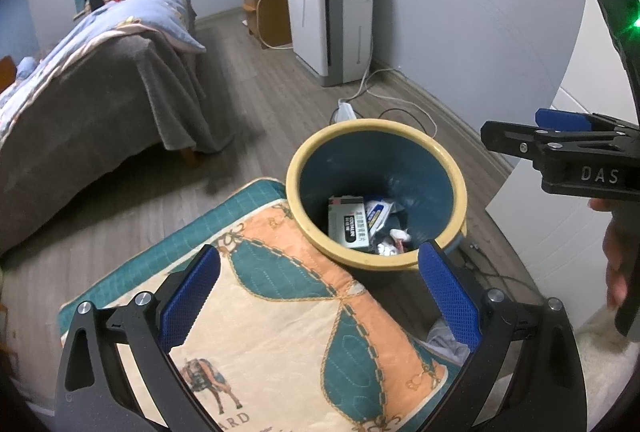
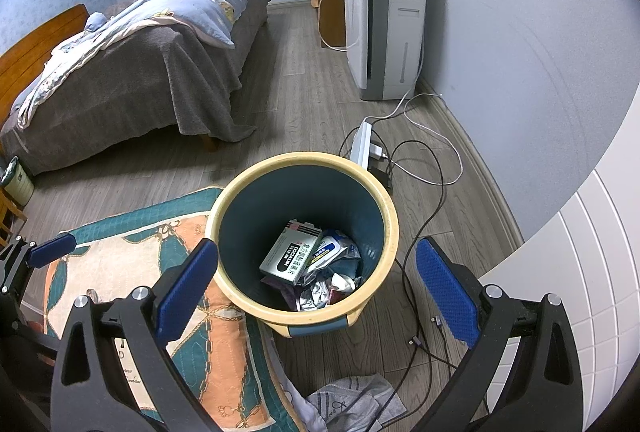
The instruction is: Collect trash
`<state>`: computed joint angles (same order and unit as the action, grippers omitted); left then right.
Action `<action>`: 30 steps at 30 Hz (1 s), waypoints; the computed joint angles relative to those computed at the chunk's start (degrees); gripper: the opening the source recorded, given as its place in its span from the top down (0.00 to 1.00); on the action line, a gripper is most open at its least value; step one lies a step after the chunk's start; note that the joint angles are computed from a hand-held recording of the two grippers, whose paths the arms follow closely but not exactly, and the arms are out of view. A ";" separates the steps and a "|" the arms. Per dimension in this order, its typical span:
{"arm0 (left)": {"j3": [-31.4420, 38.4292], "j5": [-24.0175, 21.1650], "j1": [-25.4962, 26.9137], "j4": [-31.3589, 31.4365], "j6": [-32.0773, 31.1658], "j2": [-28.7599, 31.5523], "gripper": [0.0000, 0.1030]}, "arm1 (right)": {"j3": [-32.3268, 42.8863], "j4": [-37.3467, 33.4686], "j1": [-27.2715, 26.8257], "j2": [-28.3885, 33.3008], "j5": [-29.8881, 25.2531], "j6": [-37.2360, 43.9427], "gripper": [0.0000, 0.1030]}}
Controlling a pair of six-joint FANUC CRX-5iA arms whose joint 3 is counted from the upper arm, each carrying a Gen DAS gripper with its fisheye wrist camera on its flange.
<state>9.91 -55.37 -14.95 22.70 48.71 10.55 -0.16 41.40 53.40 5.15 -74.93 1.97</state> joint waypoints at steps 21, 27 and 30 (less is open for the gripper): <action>1.30 -0.24 0.22 -2.12 1.31 -0.71 0.05 | 3.57 -1.90 -0.56 2.14 -3.61 -2.32 0.05; -1.72 4.22 3.86 -2.16 0.98 -4.57 0.05 | 11.59 -5.62 -2.14 9.24 -8.68 -1.97 0.05; -3.15 6.49 7.42 -0.74 1.85 -6.52 0.05 | 20.77 -8.72 -2.54 16.75 -11.17 4.02 0.05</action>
